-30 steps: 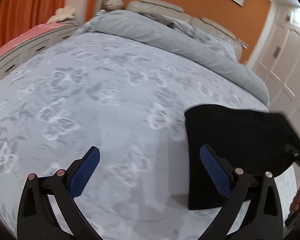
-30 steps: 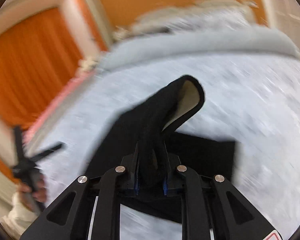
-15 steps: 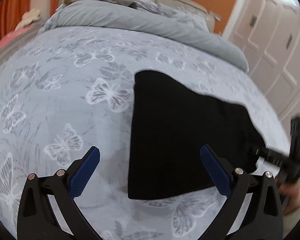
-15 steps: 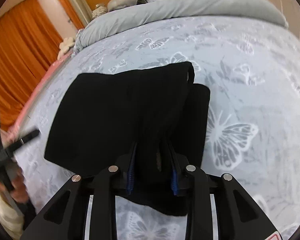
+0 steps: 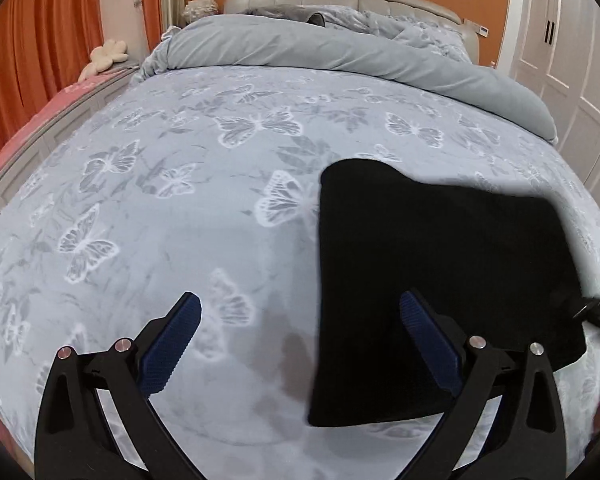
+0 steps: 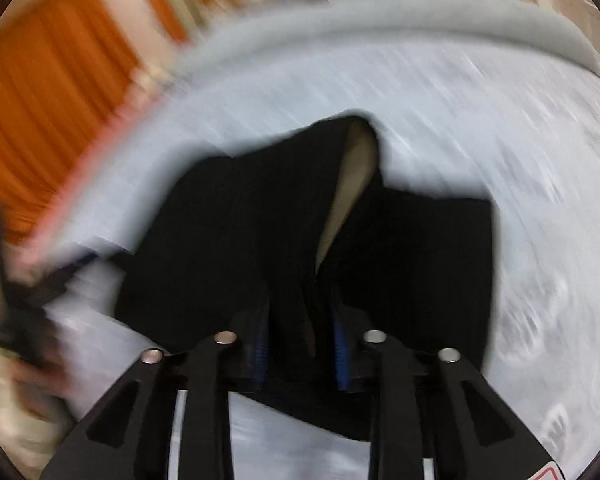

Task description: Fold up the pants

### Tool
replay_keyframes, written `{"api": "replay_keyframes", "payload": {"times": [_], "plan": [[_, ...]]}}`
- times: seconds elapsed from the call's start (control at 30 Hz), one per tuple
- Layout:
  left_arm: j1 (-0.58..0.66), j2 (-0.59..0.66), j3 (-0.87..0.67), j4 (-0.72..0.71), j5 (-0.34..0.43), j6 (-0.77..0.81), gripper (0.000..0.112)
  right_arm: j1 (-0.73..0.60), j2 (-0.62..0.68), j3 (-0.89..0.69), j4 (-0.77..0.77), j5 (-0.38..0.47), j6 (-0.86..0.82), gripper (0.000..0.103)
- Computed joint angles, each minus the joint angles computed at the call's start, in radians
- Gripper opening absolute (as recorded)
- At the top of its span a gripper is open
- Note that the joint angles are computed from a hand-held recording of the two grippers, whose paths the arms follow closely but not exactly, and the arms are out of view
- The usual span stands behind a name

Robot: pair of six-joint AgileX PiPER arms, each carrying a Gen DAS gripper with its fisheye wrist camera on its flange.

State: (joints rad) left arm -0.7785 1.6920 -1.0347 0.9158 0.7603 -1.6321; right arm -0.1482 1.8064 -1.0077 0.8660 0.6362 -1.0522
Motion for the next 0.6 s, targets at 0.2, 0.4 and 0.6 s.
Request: {"api": "replay_keyframes", "payload": {"times": [0.2, 0.4, 0.6], "plan": [[0.035, -0.036, 0.027, -0.111, -0.116, 0.077, 0.098, -0.145, -0.189, 0.138, 0.106, -0.051, -0.174, 0.07], [0.011, -0.002, -0.001, -0.133, -0.134, 0.123, 0.098, -0.268, -0.125, 0.074, 0.072, 0.044, -0.067, 0.072], [0.025, 0.036, -0.014, -0.185, -0.154, 0.161, 0.098, -0.248, -0.112, 0.074, 0.074, 0.073, -0.066, 0.072]]}}
